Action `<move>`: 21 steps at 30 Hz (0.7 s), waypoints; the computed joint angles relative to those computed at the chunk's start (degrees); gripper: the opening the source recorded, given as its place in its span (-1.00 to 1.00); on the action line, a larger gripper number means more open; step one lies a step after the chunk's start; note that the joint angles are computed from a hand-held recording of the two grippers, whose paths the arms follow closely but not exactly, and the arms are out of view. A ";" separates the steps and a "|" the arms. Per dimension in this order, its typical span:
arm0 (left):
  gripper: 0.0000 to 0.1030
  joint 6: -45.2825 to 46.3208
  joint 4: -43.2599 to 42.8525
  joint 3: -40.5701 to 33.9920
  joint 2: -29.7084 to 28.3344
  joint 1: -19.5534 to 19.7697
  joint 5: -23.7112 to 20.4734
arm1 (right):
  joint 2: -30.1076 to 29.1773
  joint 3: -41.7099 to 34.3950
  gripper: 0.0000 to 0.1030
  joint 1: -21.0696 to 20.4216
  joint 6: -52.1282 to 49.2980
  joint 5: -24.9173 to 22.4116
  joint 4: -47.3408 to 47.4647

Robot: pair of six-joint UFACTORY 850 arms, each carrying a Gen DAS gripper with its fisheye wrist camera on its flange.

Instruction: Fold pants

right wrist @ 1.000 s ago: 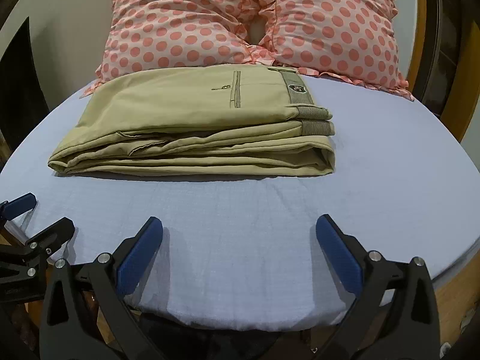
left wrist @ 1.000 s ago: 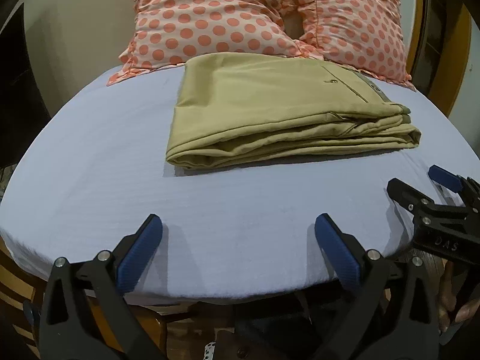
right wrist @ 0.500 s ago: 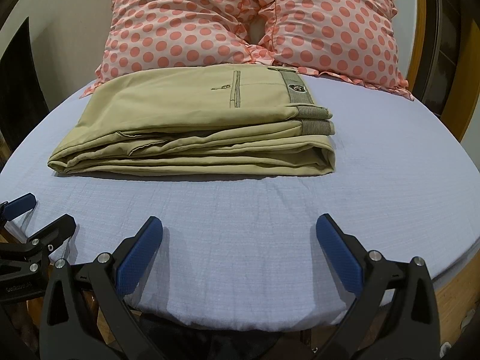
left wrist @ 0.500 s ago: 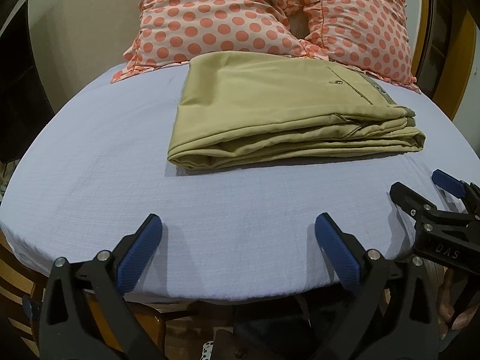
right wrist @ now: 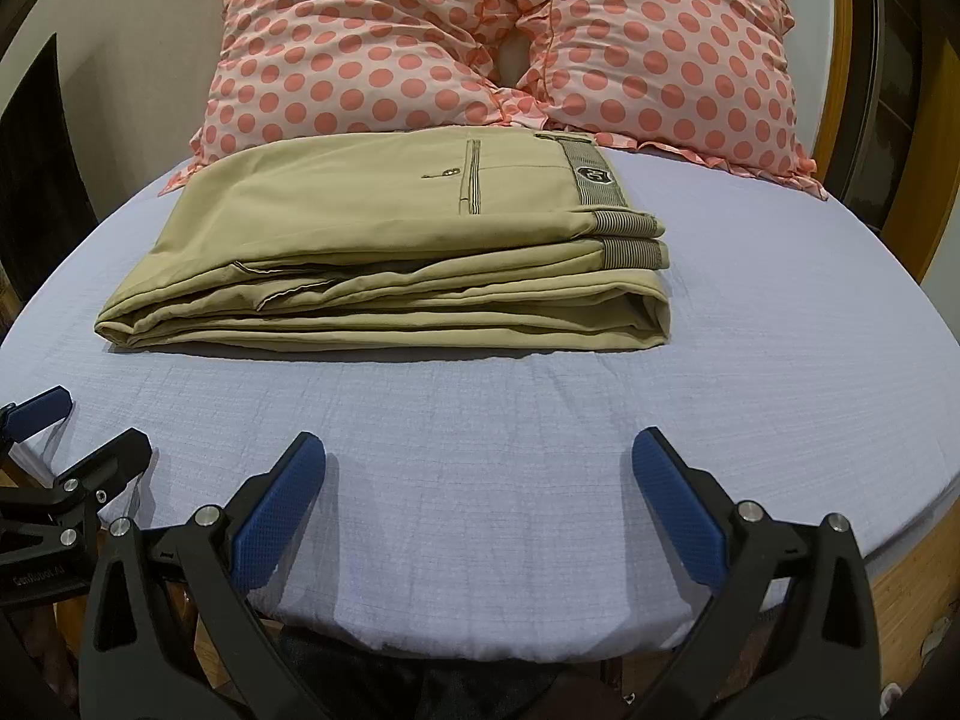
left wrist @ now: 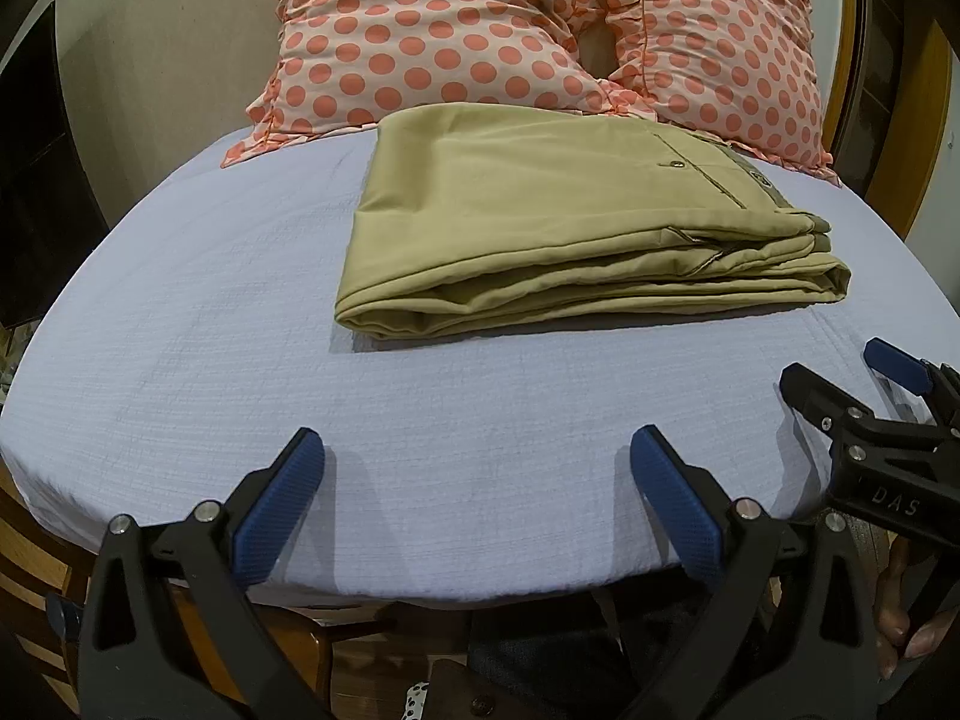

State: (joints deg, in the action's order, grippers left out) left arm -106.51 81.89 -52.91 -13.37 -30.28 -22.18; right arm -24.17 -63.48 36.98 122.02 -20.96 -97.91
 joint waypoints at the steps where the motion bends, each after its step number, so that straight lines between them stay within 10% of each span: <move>1: 0.97 0.04 -0.04 -0.02 -0.01 0.00 0.00 | 0.00 0.00 0.97 0.00 0.00 0.00 0.00; 21: 0.97 0.21 -0.57 -0.06 -0.08 -0.18 -0.16 | -0.02 0.06 0.97 -0.30 -0.50 0.34 0.38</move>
